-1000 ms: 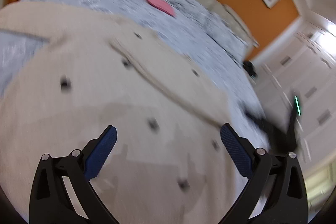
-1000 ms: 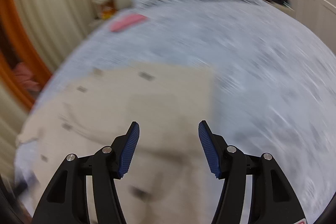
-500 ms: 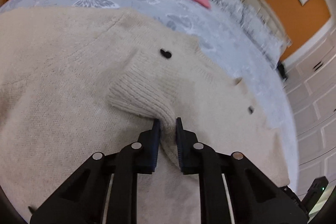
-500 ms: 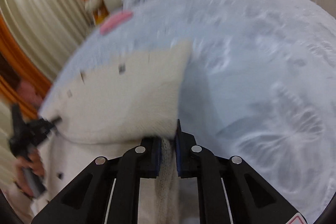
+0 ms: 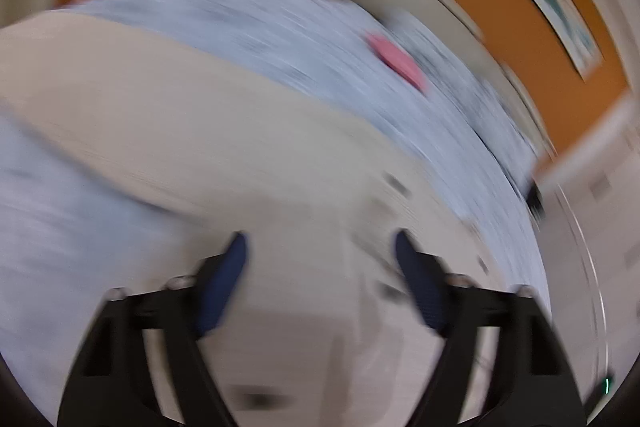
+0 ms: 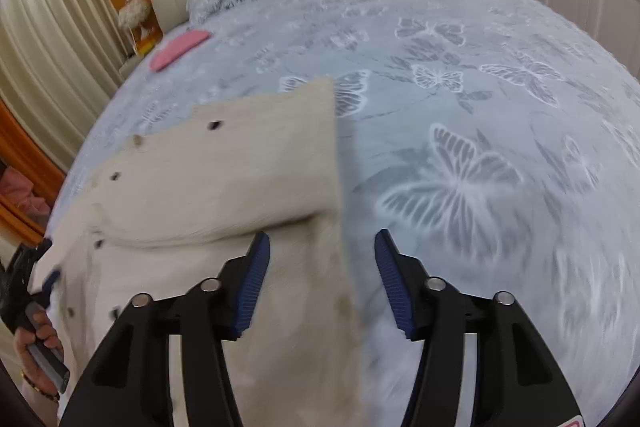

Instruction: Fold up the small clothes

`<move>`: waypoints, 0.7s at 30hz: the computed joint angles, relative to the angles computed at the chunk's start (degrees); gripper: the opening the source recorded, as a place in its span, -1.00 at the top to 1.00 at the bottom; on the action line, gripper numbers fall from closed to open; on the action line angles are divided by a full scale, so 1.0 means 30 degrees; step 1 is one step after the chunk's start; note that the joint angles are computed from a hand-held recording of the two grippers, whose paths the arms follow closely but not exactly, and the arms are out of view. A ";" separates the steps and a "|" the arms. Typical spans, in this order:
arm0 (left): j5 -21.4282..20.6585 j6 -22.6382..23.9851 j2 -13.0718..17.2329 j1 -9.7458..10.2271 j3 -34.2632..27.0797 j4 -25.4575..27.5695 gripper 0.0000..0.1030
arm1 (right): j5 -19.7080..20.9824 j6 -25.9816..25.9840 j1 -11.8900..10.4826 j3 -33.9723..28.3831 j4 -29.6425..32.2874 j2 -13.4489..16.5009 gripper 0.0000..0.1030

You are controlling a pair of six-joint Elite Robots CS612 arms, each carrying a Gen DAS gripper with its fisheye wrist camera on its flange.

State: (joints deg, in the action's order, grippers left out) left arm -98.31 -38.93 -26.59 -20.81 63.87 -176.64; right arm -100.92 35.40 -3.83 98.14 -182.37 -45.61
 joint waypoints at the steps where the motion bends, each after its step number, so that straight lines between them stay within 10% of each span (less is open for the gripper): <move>1: 0.0379 -0.0565 -0.0141 0.0309 0.0271 -0.0095 -0.56 | 0.0147 0.0063 0.0443 0.0007 -0.0343 0.0007 -0.09; 10: 0.3545 -1.1132 0.0122 0.3682 0.0288 0.0183 -0.57 | 0.4336 -0.0957 0.2819 -0.2078 -0.1000 0.1934 -0.11; 13: 0.3507 -1.0358 0.0677 0.3878 -0.1106 0.1438 -0.55 | 0.4235 -0.2097 0.3269 -0.2588 -0.0519 0.2410 -0.11; 17: 0.1790 -0.8343 0.1410 0.3986 -0.2931 0.3215 0.78 | 0.3672 -0.2663 0.3537 -0.2798 -0.0744 0.2820 -0.12; 21: 0.3318 -0.5389 0.0863 0.2961 -0.3028 0.2178 0.80 | 0.2955 -0.2524 0.3442 -0.2567 -0.0936 0.2605 -0.16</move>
